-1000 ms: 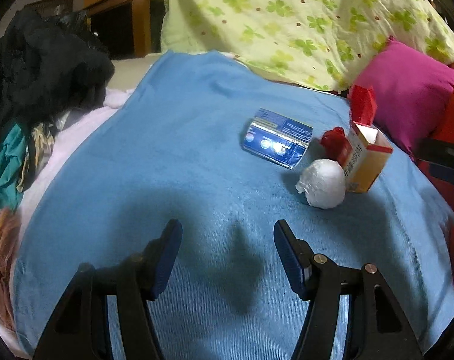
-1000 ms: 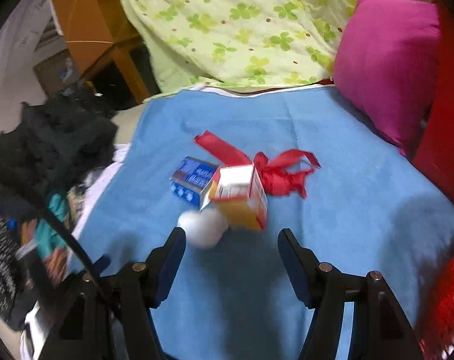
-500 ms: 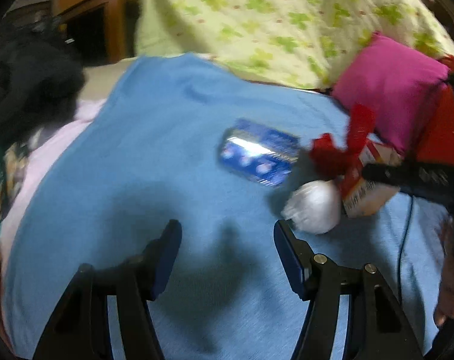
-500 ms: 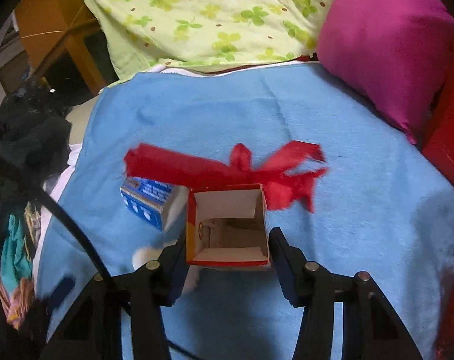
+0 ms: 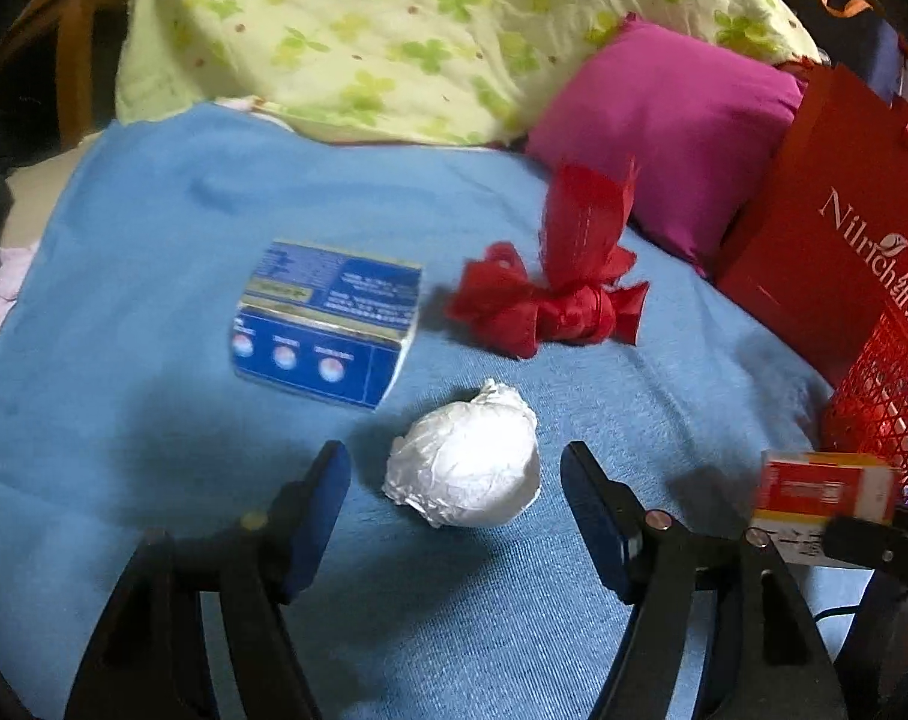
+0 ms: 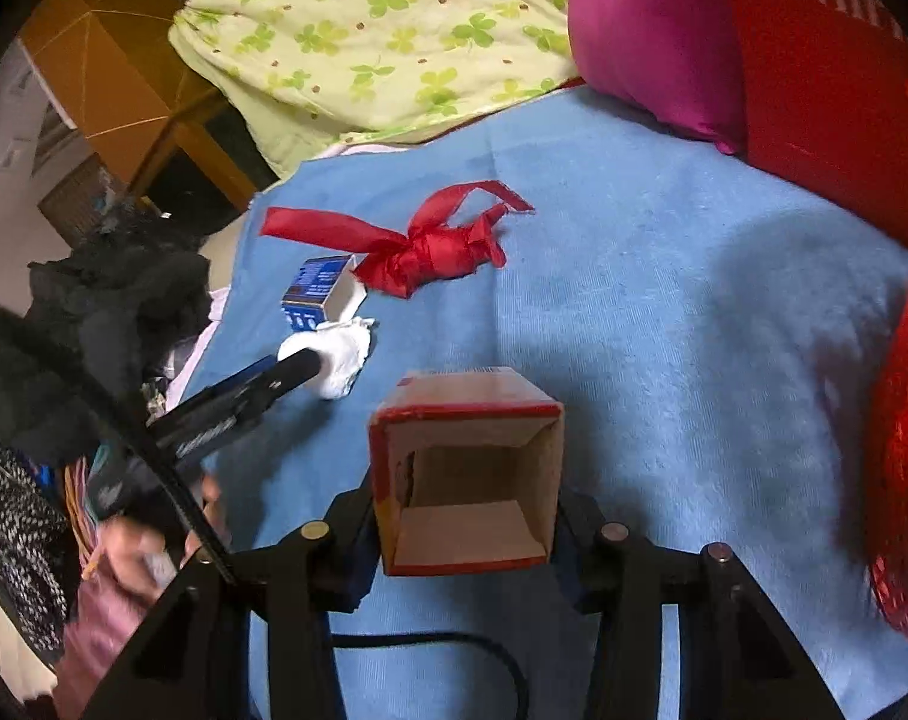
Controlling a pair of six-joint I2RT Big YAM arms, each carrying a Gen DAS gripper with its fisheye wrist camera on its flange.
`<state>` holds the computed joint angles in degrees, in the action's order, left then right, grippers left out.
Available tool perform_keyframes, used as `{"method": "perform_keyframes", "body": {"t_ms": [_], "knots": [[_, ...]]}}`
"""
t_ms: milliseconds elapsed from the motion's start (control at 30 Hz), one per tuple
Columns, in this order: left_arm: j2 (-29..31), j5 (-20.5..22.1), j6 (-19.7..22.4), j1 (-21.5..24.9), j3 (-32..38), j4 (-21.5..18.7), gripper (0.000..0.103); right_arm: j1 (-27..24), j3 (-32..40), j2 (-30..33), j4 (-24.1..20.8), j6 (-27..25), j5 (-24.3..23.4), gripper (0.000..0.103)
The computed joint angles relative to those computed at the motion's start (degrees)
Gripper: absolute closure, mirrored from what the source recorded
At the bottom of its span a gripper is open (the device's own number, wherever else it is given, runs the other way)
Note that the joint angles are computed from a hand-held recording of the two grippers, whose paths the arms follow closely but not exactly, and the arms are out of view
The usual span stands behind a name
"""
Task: Collect trash
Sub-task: 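Grasp the white tissue with the left tool while the right grasps the orange-white box, then lift the tissue and box and carry both toward the red mesh basket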
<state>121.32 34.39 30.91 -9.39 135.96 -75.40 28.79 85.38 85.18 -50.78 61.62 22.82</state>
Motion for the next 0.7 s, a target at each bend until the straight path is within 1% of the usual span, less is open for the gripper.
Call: {"method": "perform_keyframes", "body": {"t_ms": [33, 67, 100, 133, 200, 267, 300, 333, 433, 533, 600, 667, 700], "knots": [[0.2, -0.2, 0.6, 0.0, 0.2, -0.8, 0.030, 0.0, 0.0, 0.0, -0.2, -0.1, -0.1, 0.054], [0.3, -0.2, 1.2, 0.0, 0.3, -1.2, 0.035, -0.1, -0.1, 0.0, -0.2, 0.3, -0.8, 0.054], [0.3, -0.1, 2.1, -0.2, 0.1, -1.6, 0.051, 0.0, -0.2, -0.1, 0.0, 0.8, -1.2, 0.054], [0.4, -0.5, 2.7, -0.3, 0.3, -2.1, 0.059, 0.1, -0.1, -0.2, 0.1, 1.0, -1.3, 0.054], [-0.1, -0.9, 3.1, -0.3, -0.5, -2.1, 0.067, 0.6, 0.6, 0.1, -0.4, 0.6, -1.0, 0.054], [-0.4, 0.3, 3.0, -0.3, -1.0, -2.3, 0.071, 1.5, 1.3, 0.2, -1.1, 0.3, 0.0, 0.054], [-0.9, 1.4, 2.7, -0.1, -1.5, -2.6, 0.072, 1.9, 1.7, 0.1, -1.6, 0.0, 0.7, 0.054], [-1.4, 1.6, 2.4, 0.1, -2.1, -2.4, 0.072, 2.4, 2.1, 0.0, -2.2, -0.2, 1.4, 0.054], [-4.4, 1.3, 1.7, 0.6, -6.4, 0.4, 0.073, 3.6, 2.8, -0.7, -3.4, -0.5, 3.4, 0.054], [-9.3, -0.7, 1.6, 1.4, -13.2, 4.9, 0.073, 4.8, 3.0, -1.8, -4.1, -0.7, 5.3, 0.054], [-13.8, -2.0, 1.0, 2.1, -19.0, 9.4, 0.073, 5.5, 3.1, -2.6, -4.5, -0.7, 6.2, 0.054], [-18.3, -4.3, -0.2, 2.6, -24.9, 14.8, 0.073, 6.3, 3.1, -3.2, -5.1, -0.4, 7.3, 0.055], [-20.4, -5.4, -1.1, 2.9, -27.4, 16.4, 0.073, 6.7, 3.1, -3.4, -5.4, -0.3, 7.9, 0.055]]}}
